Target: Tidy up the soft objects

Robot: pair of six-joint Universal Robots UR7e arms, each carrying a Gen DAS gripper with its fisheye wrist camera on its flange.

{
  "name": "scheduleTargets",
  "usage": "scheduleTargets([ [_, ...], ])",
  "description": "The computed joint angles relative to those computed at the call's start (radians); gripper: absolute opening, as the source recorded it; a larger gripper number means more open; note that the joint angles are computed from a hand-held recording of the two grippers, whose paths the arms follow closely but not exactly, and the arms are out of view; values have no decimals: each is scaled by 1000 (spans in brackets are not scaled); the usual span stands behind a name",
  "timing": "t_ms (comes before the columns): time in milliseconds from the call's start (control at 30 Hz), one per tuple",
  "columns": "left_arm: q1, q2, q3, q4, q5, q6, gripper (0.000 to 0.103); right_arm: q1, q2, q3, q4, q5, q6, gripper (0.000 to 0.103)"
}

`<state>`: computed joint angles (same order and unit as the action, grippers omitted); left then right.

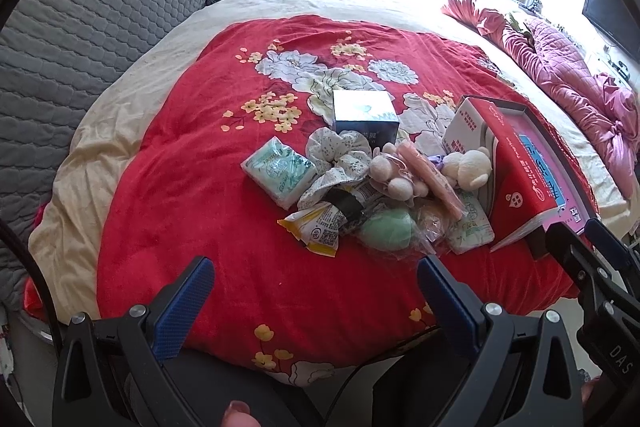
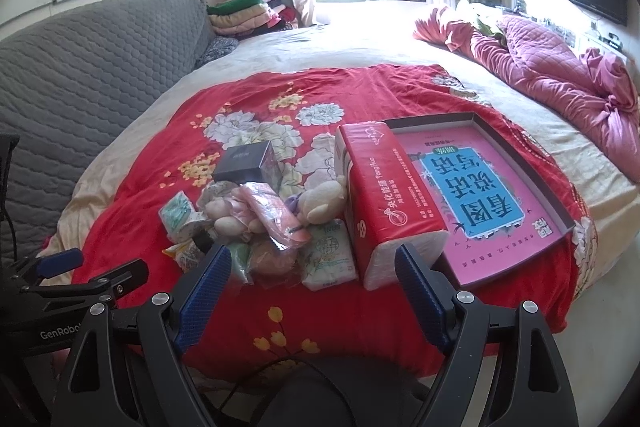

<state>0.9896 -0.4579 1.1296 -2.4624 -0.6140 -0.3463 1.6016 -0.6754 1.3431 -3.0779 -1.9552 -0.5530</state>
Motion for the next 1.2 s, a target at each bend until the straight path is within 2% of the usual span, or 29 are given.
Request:
scheduleTargets([
  [400, 29, -5, 2, -9, -59, -3, 102, 2, 29, -22, 23, -12, -36, 85],
  [800, 97, -17, -28, -3, -109, -27, 102, -7, 74, -86, 97, 5, -42, 85],
  [1000, 145, 36, -160, 54, -142, -40, 102, -4, 118, -147, 108, 1, -85, 85],
  [1200, 192, 114, -342, 140, -251, -105, 102, 0, 170, -215, 116, -15, -123, 85],
])
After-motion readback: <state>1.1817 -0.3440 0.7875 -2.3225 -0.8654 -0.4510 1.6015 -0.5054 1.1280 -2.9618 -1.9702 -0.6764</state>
